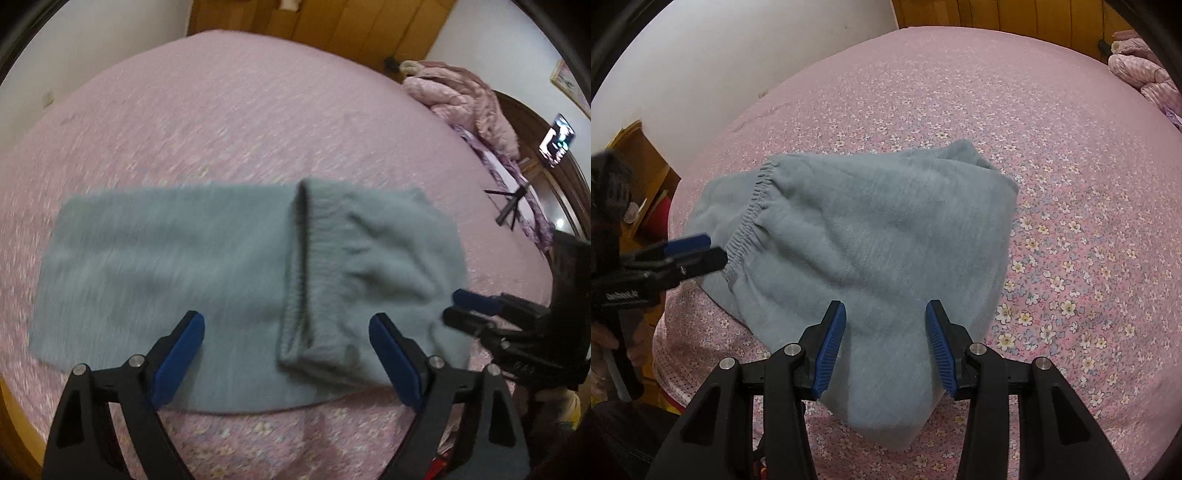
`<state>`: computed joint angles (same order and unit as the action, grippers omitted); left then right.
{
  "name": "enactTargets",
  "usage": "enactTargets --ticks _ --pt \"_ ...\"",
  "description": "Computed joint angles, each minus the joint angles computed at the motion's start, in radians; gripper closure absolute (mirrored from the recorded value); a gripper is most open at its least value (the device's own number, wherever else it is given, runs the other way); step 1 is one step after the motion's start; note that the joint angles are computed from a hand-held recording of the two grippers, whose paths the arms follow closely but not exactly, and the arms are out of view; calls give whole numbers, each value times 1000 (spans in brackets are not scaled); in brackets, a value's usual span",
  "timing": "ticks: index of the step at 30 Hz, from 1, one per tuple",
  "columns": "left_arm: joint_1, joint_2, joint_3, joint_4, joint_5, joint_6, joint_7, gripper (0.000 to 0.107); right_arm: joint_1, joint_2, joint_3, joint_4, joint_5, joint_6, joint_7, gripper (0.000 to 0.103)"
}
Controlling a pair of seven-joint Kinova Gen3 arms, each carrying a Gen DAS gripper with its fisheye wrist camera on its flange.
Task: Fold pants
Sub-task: 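Grasp the folded waistband with the left gripper and lift it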
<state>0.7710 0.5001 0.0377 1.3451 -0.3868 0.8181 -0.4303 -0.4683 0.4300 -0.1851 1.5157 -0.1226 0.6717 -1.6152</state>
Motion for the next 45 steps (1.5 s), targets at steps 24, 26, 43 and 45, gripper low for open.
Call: enactTargets --ticks 24,26,43,45 --pt "20 160 -34 -195 28 73 -135 55 68 2 -41 49 -121 -62 71 57" --pt "21 172 -34 -215 29 83 -137 54 69 1 -41 54 -123 -67 73 57" --pt "43 9 -52 27 -16 -176 24 89 -3 -86 12 83 -18 -124 -57 57" --pt "61 0 -62 21 -34 -168 31 89 -11 -99 18 89 3 -133 -79 57"
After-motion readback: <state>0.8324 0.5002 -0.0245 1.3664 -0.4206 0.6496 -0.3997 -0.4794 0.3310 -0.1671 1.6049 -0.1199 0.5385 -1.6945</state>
